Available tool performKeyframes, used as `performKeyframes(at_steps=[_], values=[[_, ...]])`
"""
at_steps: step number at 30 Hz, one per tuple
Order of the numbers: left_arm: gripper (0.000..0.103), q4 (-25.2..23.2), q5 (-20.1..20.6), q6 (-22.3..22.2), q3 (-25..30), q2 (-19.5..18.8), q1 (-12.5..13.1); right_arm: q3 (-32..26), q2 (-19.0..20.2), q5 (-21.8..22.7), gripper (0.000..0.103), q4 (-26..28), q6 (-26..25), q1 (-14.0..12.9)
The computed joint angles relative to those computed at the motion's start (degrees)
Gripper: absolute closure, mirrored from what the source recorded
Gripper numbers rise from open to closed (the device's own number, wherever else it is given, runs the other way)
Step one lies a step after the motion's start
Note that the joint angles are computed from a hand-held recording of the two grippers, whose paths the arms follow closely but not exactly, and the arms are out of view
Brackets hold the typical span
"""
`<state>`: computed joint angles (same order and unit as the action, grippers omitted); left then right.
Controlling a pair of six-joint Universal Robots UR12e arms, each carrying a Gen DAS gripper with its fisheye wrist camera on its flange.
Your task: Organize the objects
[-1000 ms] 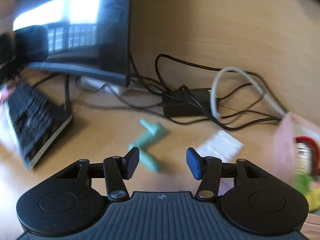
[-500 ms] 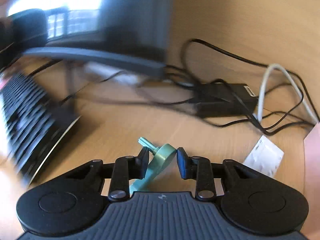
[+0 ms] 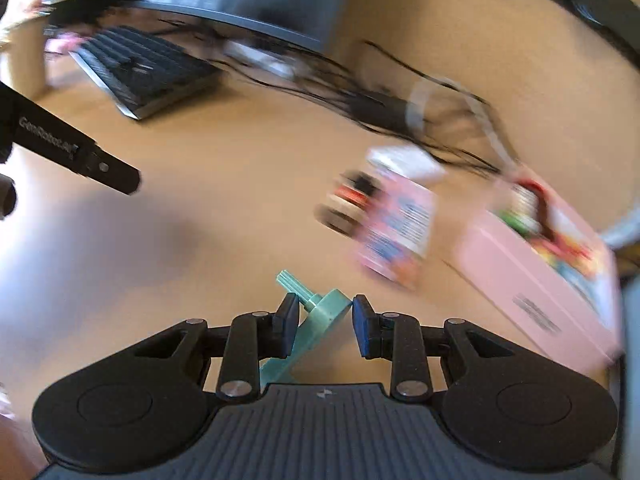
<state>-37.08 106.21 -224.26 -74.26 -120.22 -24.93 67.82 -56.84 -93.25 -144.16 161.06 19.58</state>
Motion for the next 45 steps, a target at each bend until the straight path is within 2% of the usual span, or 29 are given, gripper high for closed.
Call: performKeyframes(at_steps=[3, 5, 7, 10, 14, 21, 33, 38, 45], values=[[0.076, -2.8, 2.7, 5.9, 5.8, -3.9, -1.6, 2.7, -2.0, -2.0, 0.073, -0.8, 1.7, -1.3], [0.076, -4.7, 3.8, 9.3, 9.2, -6.2, -2.4, 4.7, -3.4, -2.5, 0.063, -1.7, 2.9, -2.1], [0.076, -6.9, 3.4, 10.3, 11.9, -7.8, -2.7, 7.0, -4.8, -2.1, 0.044, -4.1, 4.1, -3.0], [0.076, -10.9, 2.2, 10.7, 15.6, -9.9, -2.9, 10.0, -6.3, -1.3, 0.041, -7.0, 4.9, -4.0], [0.076, -13.1, 2.5, 15.1, 18.4, -11.4, -3.5, 12.2, -7.7, -0.3, 0.03, -7.4, 9.3, -5.5], [0.075, -16.5, 1.4, 19.5, 22.8, -13.6, -4.3, 14.0, -8.3, 1.5, 0.029, -6.5, 15.1, -7.2], [0.074, -24.9, -3.5, 23.0, 31.9, -17.7, -4.3, 15.2, -8.3, 3.4, 0.021, -7.7, 17.2, -8.7], [0.074, -25.2, -3.8, 23.3, 33.0, -18.3, -4.5, 15.4, -8.4, 3.3, 0.019, -6.9, 18.9, -8.9], [0.074, -23.5, -3.0, 21.4, 31.7, -17.9, -4.7, 15.9, -8.6, 1.4, 0.017, -5.7, 21.3, -8.9]])
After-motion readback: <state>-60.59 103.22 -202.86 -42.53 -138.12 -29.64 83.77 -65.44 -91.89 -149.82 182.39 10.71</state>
